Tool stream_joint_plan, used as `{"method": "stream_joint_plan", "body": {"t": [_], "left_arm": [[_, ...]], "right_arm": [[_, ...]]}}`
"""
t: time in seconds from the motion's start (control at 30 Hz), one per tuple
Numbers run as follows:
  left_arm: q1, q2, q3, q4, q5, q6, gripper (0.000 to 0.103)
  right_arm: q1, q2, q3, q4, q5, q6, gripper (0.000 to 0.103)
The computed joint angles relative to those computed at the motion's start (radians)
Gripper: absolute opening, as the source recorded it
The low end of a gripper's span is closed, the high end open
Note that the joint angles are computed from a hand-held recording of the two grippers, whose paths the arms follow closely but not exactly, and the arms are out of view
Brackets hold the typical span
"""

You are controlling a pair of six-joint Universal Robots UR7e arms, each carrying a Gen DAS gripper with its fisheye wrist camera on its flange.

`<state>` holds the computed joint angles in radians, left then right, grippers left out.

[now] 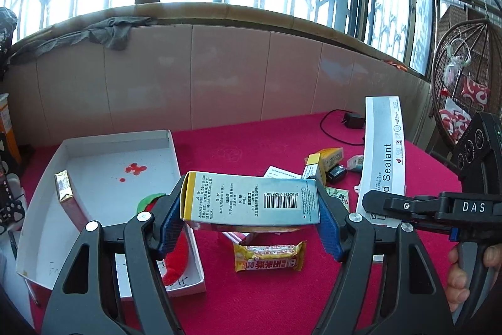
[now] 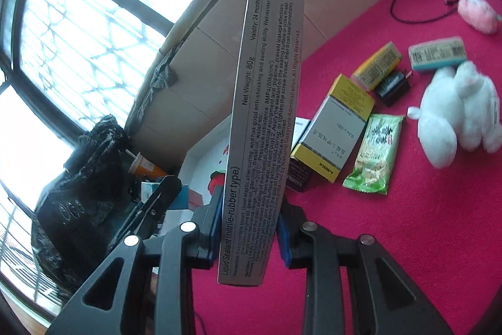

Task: Organize objects
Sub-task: 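Lift both boxes and carry them toward the white tray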

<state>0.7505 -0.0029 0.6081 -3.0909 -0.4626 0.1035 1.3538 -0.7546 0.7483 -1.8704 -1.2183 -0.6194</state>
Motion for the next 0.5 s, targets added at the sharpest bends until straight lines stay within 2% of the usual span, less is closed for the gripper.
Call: {"method": "stream_joint_plan", "body": {"t": [0.1, 0.5], "left_arm": [[-0.004, -0.018, 0.036, -0.048, 0.008, 0.007, 0.072], [-0.009, -0.080, 0.158, -0.187, 0.035, 0.008, 0.072]], "right_arm": [[0.013, -0.051, 0.099, -0.100, -0.024, -0.065, 0.029], [0.048, -0.086, 0.184, -0.151, -0.070, -0.094, 0.029]]}}
